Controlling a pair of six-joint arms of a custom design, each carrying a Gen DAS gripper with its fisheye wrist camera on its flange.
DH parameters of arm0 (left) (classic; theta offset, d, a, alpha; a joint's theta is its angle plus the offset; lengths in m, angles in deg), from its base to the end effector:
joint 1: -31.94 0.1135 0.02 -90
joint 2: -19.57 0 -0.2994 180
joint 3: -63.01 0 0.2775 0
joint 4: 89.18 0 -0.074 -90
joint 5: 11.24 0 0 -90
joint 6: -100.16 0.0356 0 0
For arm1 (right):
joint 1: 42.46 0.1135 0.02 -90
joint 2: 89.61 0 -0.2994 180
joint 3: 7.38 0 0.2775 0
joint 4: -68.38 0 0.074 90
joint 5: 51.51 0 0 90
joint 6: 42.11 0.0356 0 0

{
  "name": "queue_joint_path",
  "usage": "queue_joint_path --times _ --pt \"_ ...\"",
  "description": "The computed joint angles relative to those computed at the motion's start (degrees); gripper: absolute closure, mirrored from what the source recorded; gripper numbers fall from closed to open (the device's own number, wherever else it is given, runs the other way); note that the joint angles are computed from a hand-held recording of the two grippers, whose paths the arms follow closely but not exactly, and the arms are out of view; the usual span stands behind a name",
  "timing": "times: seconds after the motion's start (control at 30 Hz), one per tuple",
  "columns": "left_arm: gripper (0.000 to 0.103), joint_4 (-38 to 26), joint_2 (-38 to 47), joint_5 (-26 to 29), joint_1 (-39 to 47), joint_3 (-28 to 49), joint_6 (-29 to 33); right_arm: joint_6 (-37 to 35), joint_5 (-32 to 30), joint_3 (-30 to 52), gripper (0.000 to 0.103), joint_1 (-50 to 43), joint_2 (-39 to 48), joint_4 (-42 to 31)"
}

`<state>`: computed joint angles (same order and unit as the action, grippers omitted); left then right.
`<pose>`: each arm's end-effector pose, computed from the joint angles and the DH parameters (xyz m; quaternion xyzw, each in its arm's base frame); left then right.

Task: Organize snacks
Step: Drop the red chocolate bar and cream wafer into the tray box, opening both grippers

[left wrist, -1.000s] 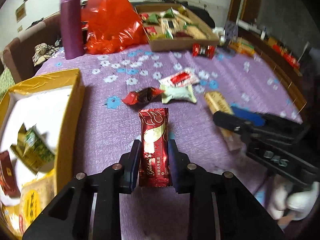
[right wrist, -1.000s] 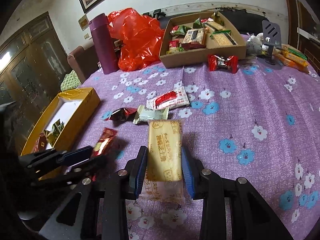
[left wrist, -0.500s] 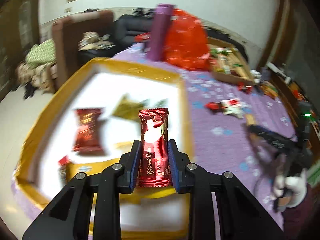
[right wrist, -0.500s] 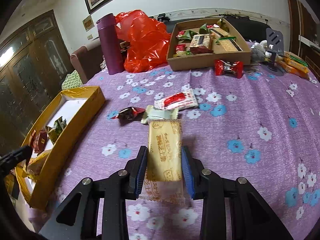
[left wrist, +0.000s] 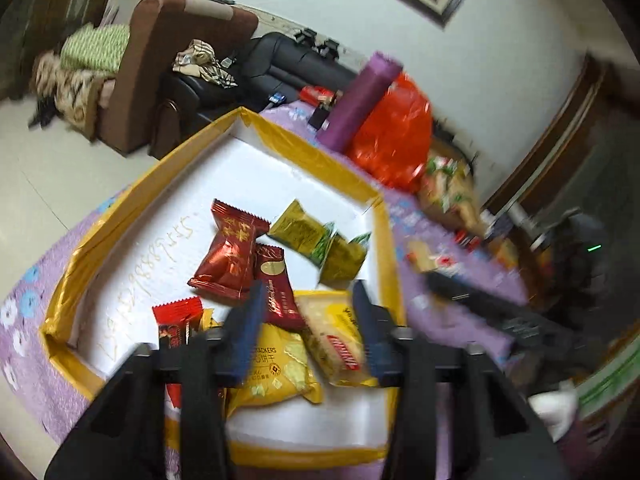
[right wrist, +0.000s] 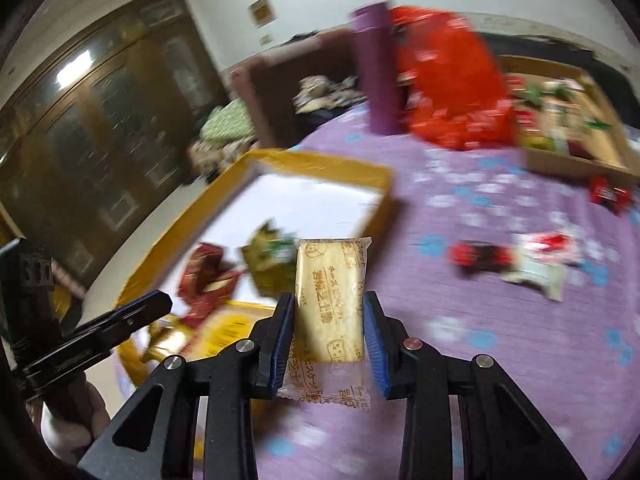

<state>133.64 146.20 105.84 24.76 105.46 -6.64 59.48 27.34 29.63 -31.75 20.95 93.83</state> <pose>0.3017 -0.0543 0.0079 0.0218 0.8909 -0.2919 0.3473 0.2704 0.0581 0.0466 -0.0276 0.9297 0.1578 0.3316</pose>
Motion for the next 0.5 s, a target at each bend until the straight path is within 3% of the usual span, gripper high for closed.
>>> queue_joint_path --times 0.03,0.07,0.2,0.33,0.4,0.5 --pt "0.031 1.2 -0.1 1.5 1.2 -0.8 -0.8 0.6 1.0 2.0 0.069 2.1 1.2 -1.2" --pt "0.027 3.2 0.0 3.4 2.4 -1.5 -1.8 1.1 1.8 3.3 0.069 3.7 2.4 -1.6" --pt "0.027 11.2 2.9 13.0 5.5 -2.6 -6.8 2.2 1.0 9.8 0.065 8.1 6.9 -5.3" --pt "0.027 20.3 6.7 21.4 7.2 -2.6 -14.0 3.7 -2.4 7.2 0.057 5.1 4.0 -2.5" --pt "0.027 20.7 6.1 22.2 6.6 -3.2 -14.3 2.4 -2.5 4.6 0.050 0.8 0.6 -2.2" --pt "0.027 18.8 3.9 22.4 4.6 -3.8 -12.4 -1.5 -2.5 1.4 0.049 -10.3 -3.3 -3.2"
